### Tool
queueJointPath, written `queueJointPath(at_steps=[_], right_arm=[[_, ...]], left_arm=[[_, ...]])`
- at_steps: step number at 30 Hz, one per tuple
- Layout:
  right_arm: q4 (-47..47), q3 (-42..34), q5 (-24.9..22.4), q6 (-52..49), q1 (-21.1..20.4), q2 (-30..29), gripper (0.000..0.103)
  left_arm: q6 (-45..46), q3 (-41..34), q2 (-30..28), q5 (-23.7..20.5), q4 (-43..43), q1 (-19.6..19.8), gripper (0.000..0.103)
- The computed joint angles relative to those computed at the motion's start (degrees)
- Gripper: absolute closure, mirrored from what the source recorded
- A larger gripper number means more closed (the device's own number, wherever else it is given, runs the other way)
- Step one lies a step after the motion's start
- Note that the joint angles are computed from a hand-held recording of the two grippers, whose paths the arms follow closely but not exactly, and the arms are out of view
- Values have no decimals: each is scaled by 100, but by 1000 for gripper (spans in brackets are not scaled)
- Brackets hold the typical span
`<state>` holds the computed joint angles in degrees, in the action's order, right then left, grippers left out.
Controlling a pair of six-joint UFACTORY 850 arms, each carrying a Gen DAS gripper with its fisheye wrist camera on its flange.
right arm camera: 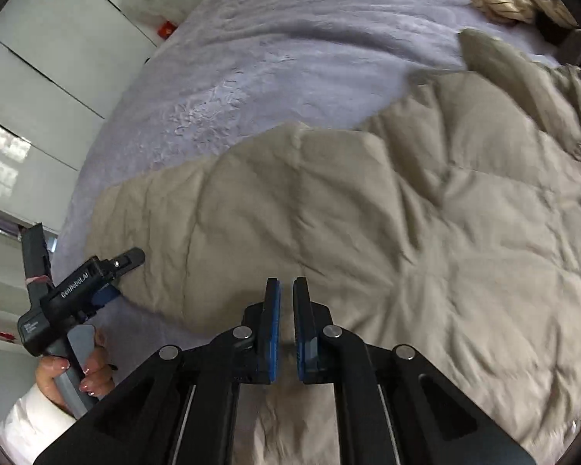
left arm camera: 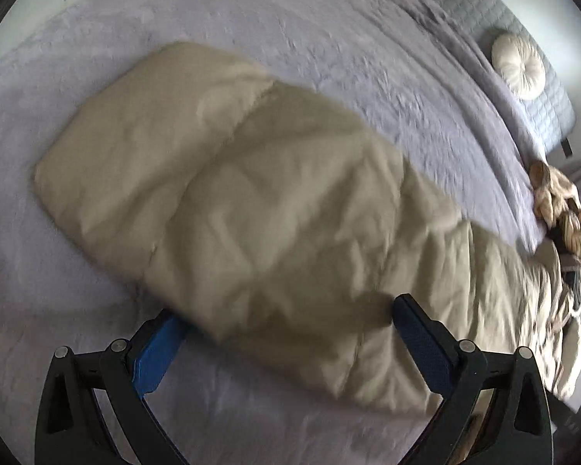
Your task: Fold large clothes
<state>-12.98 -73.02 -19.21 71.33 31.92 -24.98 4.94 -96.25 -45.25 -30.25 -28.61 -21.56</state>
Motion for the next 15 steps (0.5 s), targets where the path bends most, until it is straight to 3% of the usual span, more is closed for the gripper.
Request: queueJointPath(at_steps=[2, 3, 4, 5, 6, 10, 15], right_arm=[[312, -40, 72, -307, -25, -150, 95], [516, -10, 124, -476, -32, -208, 96], [600, 11, 169, -527, -34, -238, 96], [642, 33, 210, -547, -39, -260, 96], [714, 114, 318, -566, -48, -252, 96], [1113, 378, 615, -801, -99, -150, 97], [1595, 506, 888, -1242, -186, -178, 100]], left_arm=[[-393, -144, -80, 113, 390, -65, 33], [-583, -251, -141, 91, 594, -95, 53], [-585, -347, -201, 67, 617, -90, 64], [-527, -424, -244, 25, 576, -72, 85], [-362, -499, -280, -24, 434, -67, 93], [-71, -476, -125, 92, 532, -152, 96], [1480, -316, 299, 356, -455, -322, 96]])
